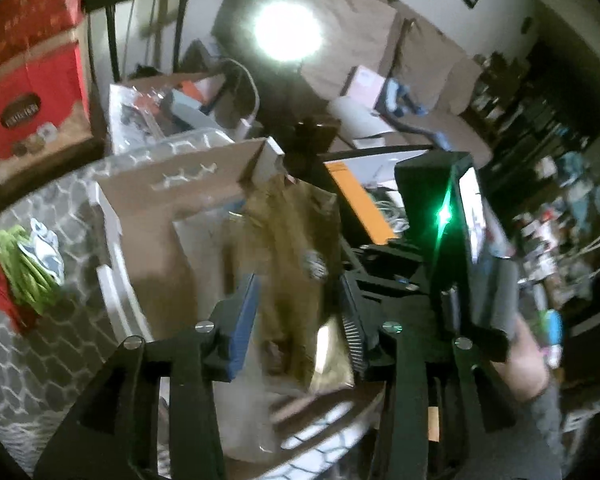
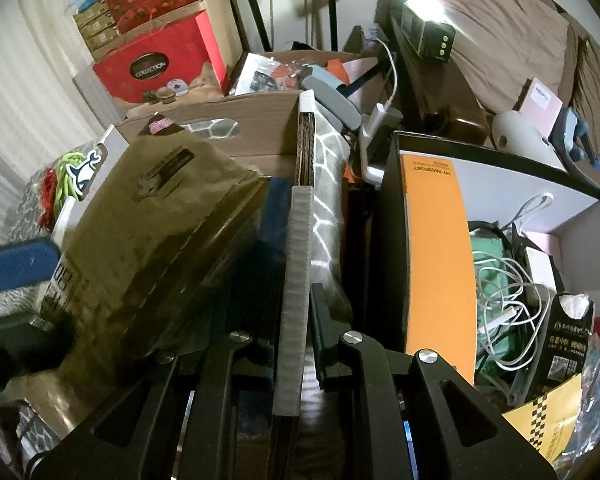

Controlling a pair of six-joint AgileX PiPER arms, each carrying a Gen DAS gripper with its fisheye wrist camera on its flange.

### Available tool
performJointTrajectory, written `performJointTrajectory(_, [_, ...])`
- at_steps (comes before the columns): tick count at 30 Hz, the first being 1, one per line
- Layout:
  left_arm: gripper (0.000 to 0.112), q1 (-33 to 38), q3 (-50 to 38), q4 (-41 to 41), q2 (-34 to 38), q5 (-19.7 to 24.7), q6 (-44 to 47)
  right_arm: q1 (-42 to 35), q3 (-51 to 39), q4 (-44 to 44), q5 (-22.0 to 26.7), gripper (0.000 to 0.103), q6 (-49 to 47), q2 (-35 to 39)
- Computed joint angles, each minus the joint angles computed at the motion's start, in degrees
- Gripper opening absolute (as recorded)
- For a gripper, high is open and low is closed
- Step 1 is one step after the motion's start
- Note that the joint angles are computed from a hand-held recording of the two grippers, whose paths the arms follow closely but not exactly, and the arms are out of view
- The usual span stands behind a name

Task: Organize objects

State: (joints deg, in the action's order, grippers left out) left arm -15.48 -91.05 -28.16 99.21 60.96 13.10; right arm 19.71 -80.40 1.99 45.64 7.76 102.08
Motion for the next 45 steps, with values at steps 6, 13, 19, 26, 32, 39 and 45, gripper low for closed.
performJointTrajectory(6, [0.052, 6.19, 1.07, -5.89, -2.68, 2.28, 4.83, -0.96, 0.96, 2.22, 0.37, 0.014, -1.24, -1.15])
performJointTrajectory(13, [0.052, 9.0, -0.4, -3.44, -1.1, 4.01, 4.2, -0.37, 0.56, 1.0, 1.49, 0.014, -0.16, -1.63])
performJointTrajectory(19, [0.052, 7.23, 1.37, -1.29, 0.01, 2.71, 3.23, 0.35, 0.23, -1.95, 2.76, 0.019, 2.4, -2.15])
performJointTrajectory(26, [0.052, 7.72, 4.26, 0.11, -2.62, 0.88, 3.29, -0.16, 1.56, -4.32, 4.26, 0.038, 4.83, -6.64])
performJointTrajectory(32, [0.052, 8.34, 4.01, 1.57, -3.26, 0.78, 2.77, 1.79, 1.72, -9.91, 5.53, 0.039, 9.76, -10.6])
performJointTrajectory(39, [0.052, 7.91, 5.36, 3.4, -3.96, -0.45, 1.86, 0.66, 0.45, -3.47, 5.95, 0.046, 8.81, -12.62])
performJointTrajectory(45, [0.055, 8.53, 7.13, 3.97, -5.29, -1.56, 2.29, 1.73, -1.9, 2.97, 6.32, 0.061, 7.92, -11.99])
